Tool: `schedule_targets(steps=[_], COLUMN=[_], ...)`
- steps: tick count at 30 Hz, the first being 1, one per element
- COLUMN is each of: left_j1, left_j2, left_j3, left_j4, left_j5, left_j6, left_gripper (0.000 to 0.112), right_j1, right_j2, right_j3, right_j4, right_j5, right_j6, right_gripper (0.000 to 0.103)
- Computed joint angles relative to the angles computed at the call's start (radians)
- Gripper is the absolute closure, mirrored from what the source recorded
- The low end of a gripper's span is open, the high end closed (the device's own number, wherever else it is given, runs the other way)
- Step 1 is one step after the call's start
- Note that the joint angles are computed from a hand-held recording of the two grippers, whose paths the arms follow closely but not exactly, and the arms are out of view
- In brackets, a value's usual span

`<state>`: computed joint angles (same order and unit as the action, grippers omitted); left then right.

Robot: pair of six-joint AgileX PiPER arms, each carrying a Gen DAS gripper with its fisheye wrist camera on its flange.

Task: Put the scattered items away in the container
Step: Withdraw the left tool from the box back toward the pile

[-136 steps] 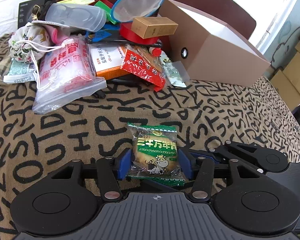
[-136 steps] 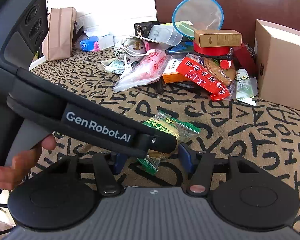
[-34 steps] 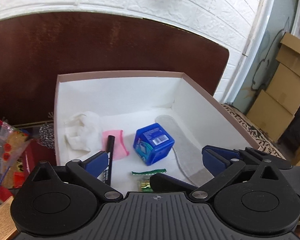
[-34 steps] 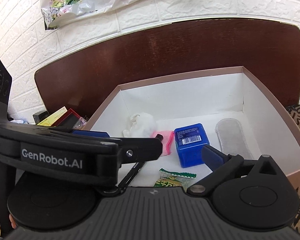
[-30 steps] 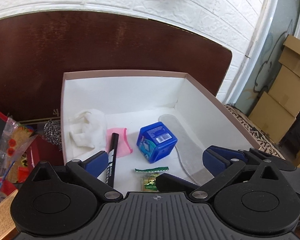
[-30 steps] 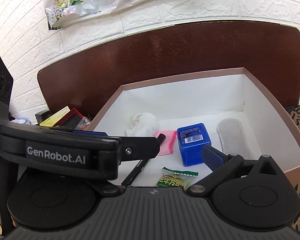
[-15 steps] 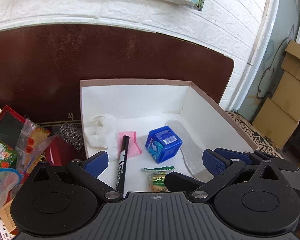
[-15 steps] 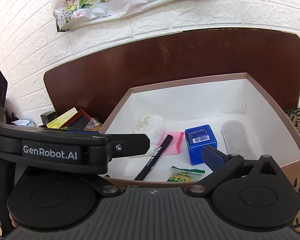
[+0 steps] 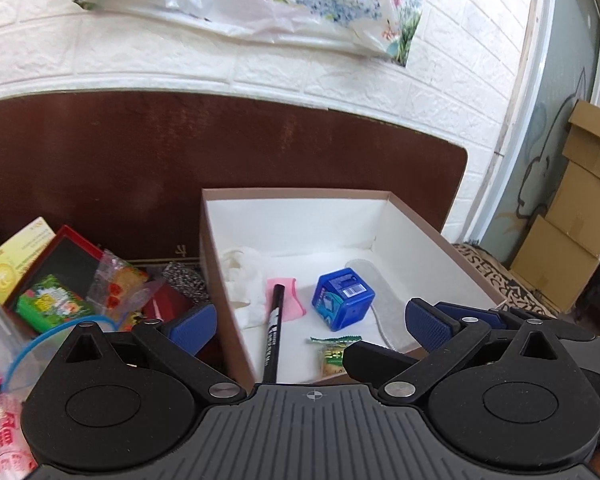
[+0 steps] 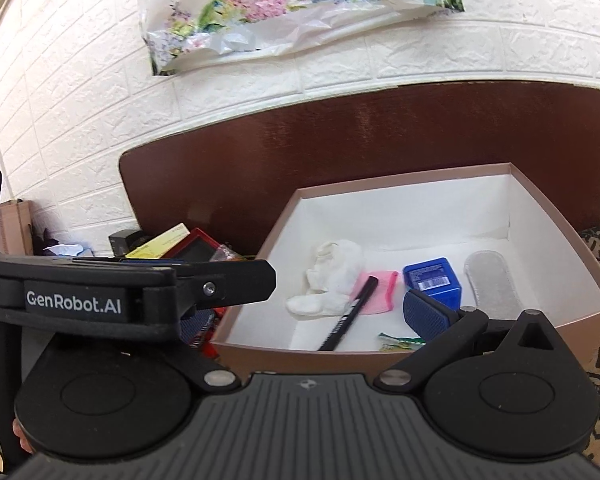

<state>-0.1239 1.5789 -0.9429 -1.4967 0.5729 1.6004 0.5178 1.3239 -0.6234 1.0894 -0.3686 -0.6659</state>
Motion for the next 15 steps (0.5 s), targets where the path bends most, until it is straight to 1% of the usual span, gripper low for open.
schedule_targets(steps=[4,8,12,15], left_j1=[0.074,0.164,0.286,0.404], left_j2=[-0.088,-0.169,-0.236,-0.262], left_j3=[0.099,0.192,0.284,0.342], left_j4=[-0.061,-0.091,-0.098,-0.085], left_j5=[0.044,0.096,0.158,0.22], left_j6=[0.106,0.184,0.259,0.316], left_gripper=[0.009,0.009,0.009,0.009], right_j1=[0.097,0.205,0.321,0.402], right_j2=[-0.011,-0.005,0.033,0.077], right_j3=[0.015,0.019,0.01,-0.004], right_j4=[0.047,0.107,0.159,0.195], right_j5=[-0.065,-0.134,-0.211,-0.258], right_j6=[-0.017,-0.033,-0.045,-0.045], right_gripper=[0.0,0.0,0.0,0.0])
